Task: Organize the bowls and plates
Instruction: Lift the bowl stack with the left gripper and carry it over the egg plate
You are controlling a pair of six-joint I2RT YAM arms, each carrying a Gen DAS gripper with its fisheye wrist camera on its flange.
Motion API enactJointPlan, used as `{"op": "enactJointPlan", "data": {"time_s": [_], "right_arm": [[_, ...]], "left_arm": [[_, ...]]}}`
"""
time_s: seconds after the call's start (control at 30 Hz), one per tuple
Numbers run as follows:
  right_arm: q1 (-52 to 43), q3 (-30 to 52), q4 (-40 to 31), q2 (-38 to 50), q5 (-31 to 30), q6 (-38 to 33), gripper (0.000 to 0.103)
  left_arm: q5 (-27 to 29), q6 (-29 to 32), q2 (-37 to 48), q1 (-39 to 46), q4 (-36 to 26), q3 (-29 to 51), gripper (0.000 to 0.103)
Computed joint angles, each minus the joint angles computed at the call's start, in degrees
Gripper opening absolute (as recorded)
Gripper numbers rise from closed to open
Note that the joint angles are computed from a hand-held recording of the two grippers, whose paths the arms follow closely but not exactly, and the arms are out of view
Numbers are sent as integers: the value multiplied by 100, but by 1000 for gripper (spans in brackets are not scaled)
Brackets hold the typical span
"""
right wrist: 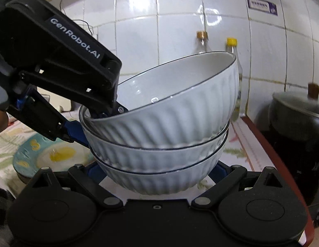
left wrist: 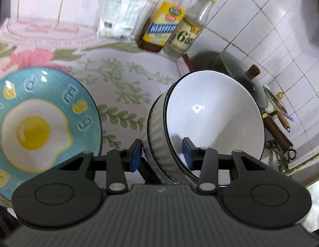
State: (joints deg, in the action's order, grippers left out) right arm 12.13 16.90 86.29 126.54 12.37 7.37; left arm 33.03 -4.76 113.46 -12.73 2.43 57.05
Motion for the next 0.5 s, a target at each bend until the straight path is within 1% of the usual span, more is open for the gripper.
{"op": "enactJointPlan", "data": {"time_s": [0.1, 0.27, 0.33, 0.4, 0.5], "right_arm": [[235, -38, -400, -519, 176, 41, 100], [591, 2, -958, -1198, 301, 35, 100], [747, 104, -1321, -1469, 314, 85, 100], [874, 255, -1681, -1653, 278, 134, 100], [1175, 438, -1953, -1730, 401, 178, 100]], "left_arm": [[68, 174, -307, 176, -297, -27, 41], [209, 644, -726, 576, -1049, 111, 41], [199, 848, -876, 755, -1355, 185, 41], [186, 1022, -979, 947, -1643, 271, 41], [322, 1278, -953, 1304, -1995, 486, 41]]}}
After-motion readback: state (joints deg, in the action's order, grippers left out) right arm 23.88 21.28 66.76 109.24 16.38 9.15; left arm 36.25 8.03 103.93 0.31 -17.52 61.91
